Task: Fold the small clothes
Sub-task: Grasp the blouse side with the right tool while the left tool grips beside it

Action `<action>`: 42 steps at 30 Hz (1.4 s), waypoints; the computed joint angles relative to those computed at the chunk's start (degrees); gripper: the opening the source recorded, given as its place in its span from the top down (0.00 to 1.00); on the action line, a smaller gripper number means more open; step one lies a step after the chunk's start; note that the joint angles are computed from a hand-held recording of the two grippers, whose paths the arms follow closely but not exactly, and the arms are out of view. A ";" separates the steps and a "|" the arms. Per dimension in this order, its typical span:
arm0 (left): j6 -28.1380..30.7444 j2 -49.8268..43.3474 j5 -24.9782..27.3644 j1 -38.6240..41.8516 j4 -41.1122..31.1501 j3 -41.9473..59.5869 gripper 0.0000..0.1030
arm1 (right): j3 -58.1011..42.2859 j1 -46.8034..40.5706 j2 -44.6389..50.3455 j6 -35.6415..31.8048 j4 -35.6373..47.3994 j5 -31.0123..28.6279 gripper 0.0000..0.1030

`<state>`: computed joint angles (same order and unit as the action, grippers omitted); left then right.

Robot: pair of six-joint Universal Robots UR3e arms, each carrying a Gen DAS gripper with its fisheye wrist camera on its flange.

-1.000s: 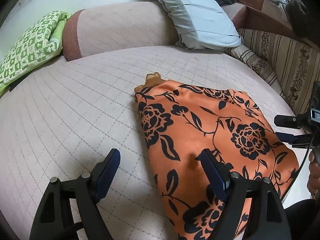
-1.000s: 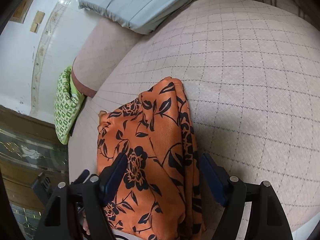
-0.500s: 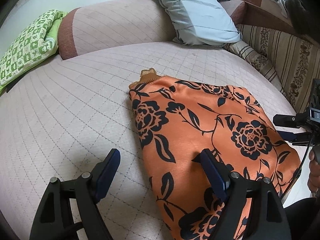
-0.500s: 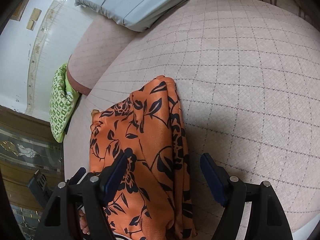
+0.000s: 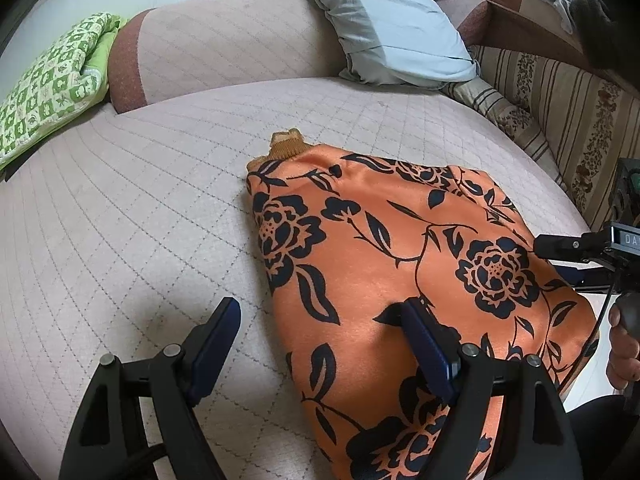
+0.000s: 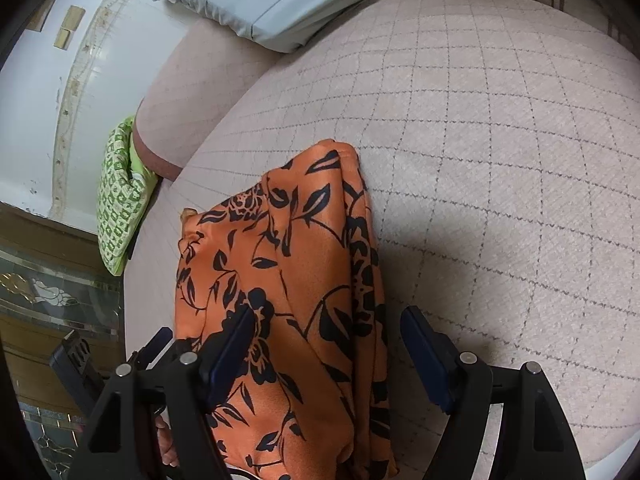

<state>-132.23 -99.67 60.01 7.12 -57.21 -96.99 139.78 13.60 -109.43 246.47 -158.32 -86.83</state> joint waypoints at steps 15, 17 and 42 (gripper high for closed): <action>-0.46 -8.59 -2.64 -0.54 -16.14 10.56 0.13 | 4.82 -2.77 13.06 0.05 -21.43 6.94 0.24; -0.36 -9.41 -3.06 -0.66 -17.28 11.55 0.12 | 6.15 -3.41 15.39 0.66 -27.09 8.18 0.26; 2.91 -11.13 -5.96 0.17 -22.68 15.98 0.46 | -3.00 3.53 19.70 0.68 -20.63 1.14 0.58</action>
